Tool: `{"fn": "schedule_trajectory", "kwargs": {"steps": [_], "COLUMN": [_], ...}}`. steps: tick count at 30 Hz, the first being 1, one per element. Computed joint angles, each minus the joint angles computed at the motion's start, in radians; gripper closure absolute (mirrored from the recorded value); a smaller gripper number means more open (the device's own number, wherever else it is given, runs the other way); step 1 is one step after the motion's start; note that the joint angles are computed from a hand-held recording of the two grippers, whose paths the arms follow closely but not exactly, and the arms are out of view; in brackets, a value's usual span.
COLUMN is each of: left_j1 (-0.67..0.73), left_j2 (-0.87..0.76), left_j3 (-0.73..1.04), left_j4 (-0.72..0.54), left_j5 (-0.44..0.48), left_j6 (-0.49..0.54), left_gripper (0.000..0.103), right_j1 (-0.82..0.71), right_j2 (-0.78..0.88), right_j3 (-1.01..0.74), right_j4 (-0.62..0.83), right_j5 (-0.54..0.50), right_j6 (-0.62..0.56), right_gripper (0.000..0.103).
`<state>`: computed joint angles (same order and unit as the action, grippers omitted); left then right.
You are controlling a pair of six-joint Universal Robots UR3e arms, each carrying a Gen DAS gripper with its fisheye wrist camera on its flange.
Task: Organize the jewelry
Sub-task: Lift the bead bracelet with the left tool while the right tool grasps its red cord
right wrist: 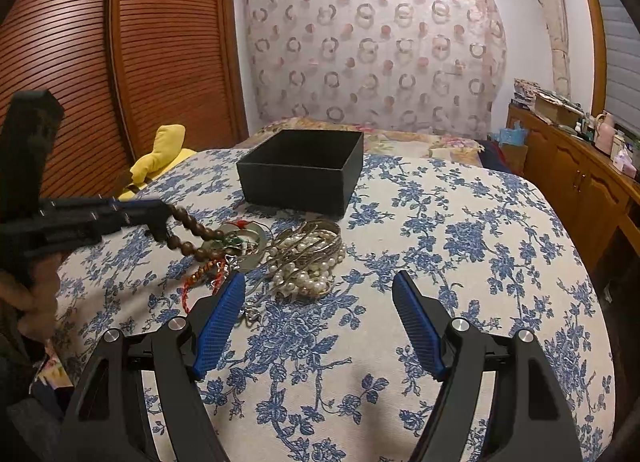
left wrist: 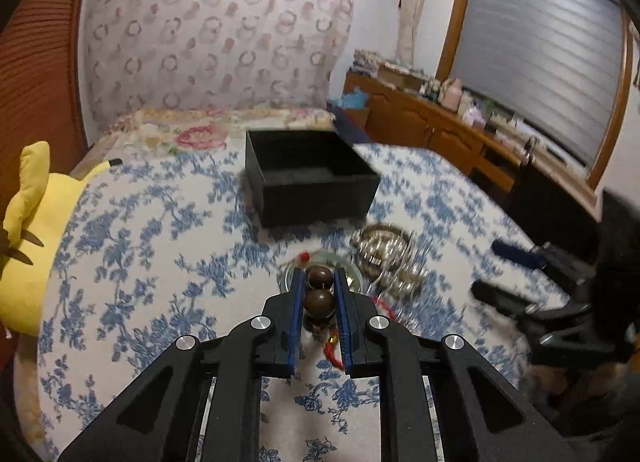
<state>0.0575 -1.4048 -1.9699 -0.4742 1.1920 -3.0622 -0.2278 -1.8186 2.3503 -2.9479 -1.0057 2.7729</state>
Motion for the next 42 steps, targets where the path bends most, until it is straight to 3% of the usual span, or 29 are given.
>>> {"fn": "schedule_trajectory", "kwargs": {"steps": [3,16,27,29,30,42], "left_j1": [0.017,0.089,0.127,0.128,0.127,0.1], "left_j2": [0.037,0.176,0.202,0.202,0.201,0.149], "left_j3": [0.006,-0.038,-0.099,-0.105,-0.105,-0.044], "left_j4": [-0.007,-0.047,-0.043,-0.039,-0.037,-0.023], "left_j5": [-0.015,-0.041,-0.074,-0.075,-0.074,-0.043], "left_j6": [-0.003,0.004,0.015,0.017,0.017,0.011], "left_gripper": [0.089,0.089,0.089,0.089,0.089,0.089], "right_j1": [0.021,0.14,0.281,0.293,0.297,0.211], "right_j2": [0.019,0.132,0.301,0.315,0.318,0.165], "right_j3": [-0.019,-0.143,-0.307,-0.322,-0.325,-0.309], "right_j4": [0.005,0.115,0.168,0.179,0.179,0.25], "right_j5": [-0.006,0.002,-0.106,-0.115,-0.118,0.029], "right_j6": [-0.002,-0.052,-0.052,-0.055,-0.057,-0.108], "right_gripper": [0.026,0.062,0.078,0.086,0.098,0.1]}}
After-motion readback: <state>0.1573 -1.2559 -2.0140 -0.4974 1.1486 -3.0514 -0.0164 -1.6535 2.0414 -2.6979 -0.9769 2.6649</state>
